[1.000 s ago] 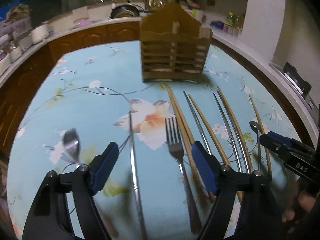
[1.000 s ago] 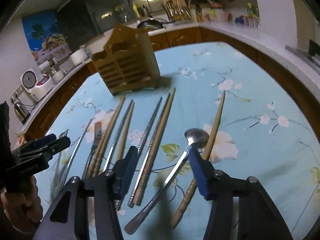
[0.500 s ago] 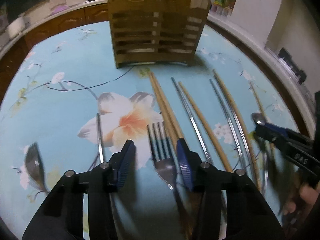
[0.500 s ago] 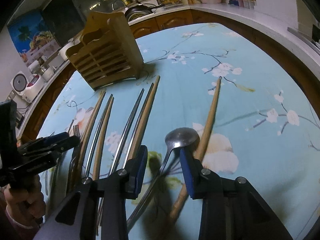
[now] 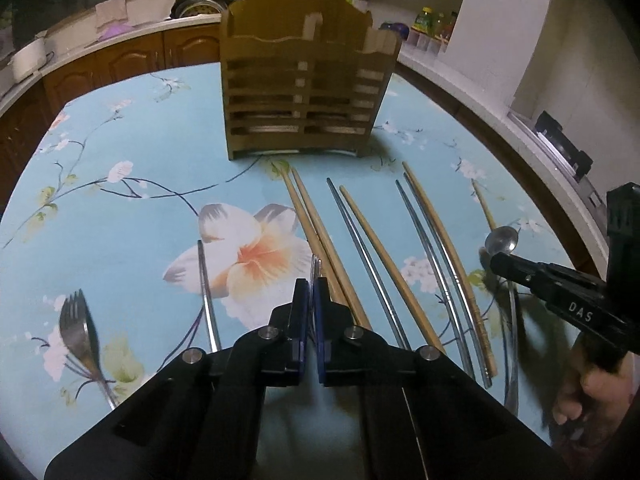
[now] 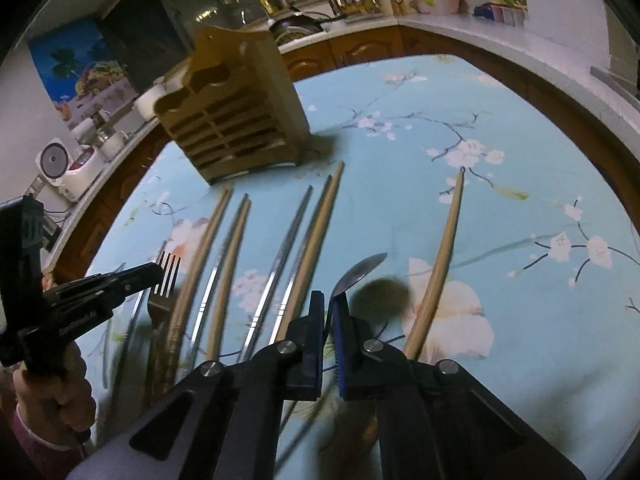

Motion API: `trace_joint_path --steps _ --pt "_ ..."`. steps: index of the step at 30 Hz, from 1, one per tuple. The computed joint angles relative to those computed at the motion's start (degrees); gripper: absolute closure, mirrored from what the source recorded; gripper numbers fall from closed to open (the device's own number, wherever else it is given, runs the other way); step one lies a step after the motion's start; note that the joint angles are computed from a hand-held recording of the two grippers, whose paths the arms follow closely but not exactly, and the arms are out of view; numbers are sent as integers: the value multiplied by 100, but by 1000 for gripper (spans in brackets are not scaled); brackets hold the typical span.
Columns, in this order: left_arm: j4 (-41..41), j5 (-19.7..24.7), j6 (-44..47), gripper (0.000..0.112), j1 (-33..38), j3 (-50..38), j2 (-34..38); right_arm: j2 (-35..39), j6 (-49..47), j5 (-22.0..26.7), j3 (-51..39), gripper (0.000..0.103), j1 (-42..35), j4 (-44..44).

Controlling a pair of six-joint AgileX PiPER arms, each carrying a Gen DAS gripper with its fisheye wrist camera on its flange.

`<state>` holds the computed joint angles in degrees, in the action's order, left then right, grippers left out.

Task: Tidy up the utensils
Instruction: 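Lift the spoon and metal stick and carry both toward the wooden holder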

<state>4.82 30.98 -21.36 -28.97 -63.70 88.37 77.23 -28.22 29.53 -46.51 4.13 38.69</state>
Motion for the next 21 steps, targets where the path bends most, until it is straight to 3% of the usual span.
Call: trace_joint_path --steps 12,21 --pt "432 -54 -527 111 -74 459 -1157 -803 16 289 -156 101 -28 223" --pt "986 56 -977 110 -80 399 -1675 -1122 311 84 -447 101 193 -58"
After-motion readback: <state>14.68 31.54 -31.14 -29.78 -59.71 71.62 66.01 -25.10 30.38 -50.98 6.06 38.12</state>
